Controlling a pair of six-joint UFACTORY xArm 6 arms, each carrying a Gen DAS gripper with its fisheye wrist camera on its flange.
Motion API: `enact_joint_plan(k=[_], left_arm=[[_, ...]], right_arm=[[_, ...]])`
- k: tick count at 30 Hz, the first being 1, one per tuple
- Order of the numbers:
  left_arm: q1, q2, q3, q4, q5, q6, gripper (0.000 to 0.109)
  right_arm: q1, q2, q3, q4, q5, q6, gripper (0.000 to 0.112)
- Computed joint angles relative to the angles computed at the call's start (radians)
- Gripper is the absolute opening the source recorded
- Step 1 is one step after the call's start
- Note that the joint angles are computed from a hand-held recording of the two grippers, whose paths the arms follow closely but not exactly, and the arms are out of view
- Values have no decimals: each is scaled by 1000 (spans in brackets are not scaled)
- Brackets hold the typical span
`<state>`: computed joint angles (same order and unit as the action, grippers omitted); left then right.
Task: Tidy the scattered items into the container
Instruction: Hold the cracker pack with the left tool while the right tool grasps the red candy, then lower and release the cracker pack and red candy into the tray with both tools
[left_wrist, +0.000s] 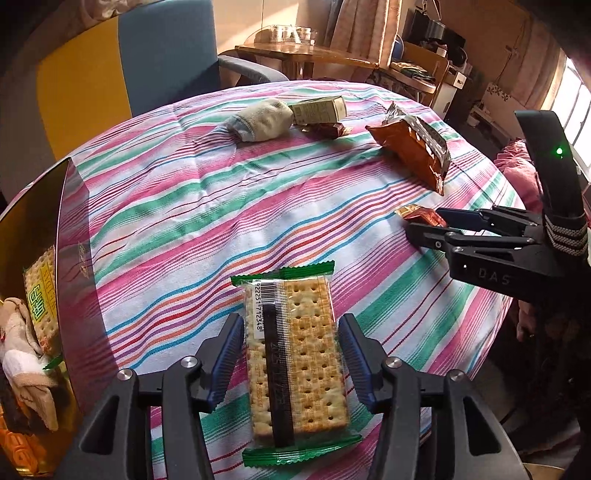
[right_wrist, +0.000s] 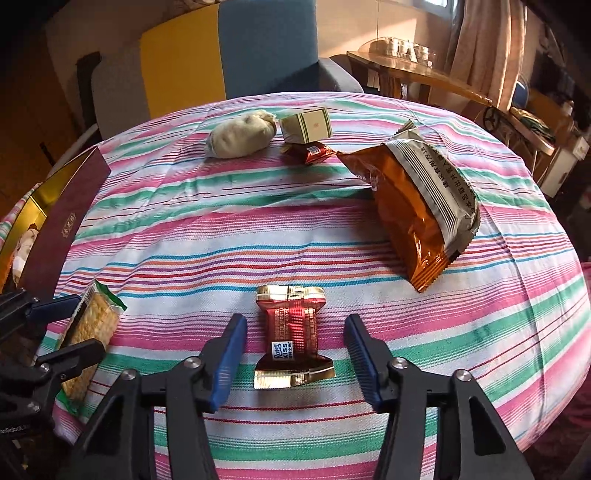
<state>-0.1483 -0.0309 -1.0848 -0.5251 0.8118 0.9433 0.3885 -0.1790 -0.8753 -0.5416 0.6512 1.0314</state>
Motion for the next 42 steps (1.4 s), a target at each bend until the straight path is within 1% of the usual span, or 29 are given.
enact_joint_plan(k=[1, 2, 4, 5, 7, 12, 18, 22, 26, 32, 37, 42], left_arm=[[4, 2, 1, -9, 1, 2, 54], [8, 4, 2, -18, 1, 5, 54], [11, 6, 0, -27, 2, 6, 54], [12, 7, -1, -29, 3, 5, 54], [14, 8, -3, -31, 2, -2, 51], [19, -7, 14, -44, -16, -24, 50], [44, -41, 17, -107, 2, 0, 50], [67, -55, 0, -149, 30, 9, 50], [95, -69, -8, -173, 38, 13, 50], [161, -77, -30, -203, 35, -5, 50], [240, -56, -76, -227, 14, -28, 50], [310, 4, -144, -212, -28, -68, 50]], right_arm=[[0, -3, 4, -9, -3, 8, 45], [-1, -7, 8, -18, -2, 18, 39], [-1, -14, 12, -36, 2, 37, 31], [-2, -16, 15, -43, 3, 43, 29], [-3, -20, 19, -51, 1, 51, 28], [-8, -30, 35, -52, -27, 83, 26], [2, -52, 58, -25, -59, 108, 25], [30, -30, 31, -21, -73, 109, 25], [62, 14, -27, -26, -74, 97, 25], [102, 101, -146, 1, -97, 34, 25], [142, 208, -289, 56, -141, -71, 25], [183, 350, -488, 145, -174, -219, 25]])
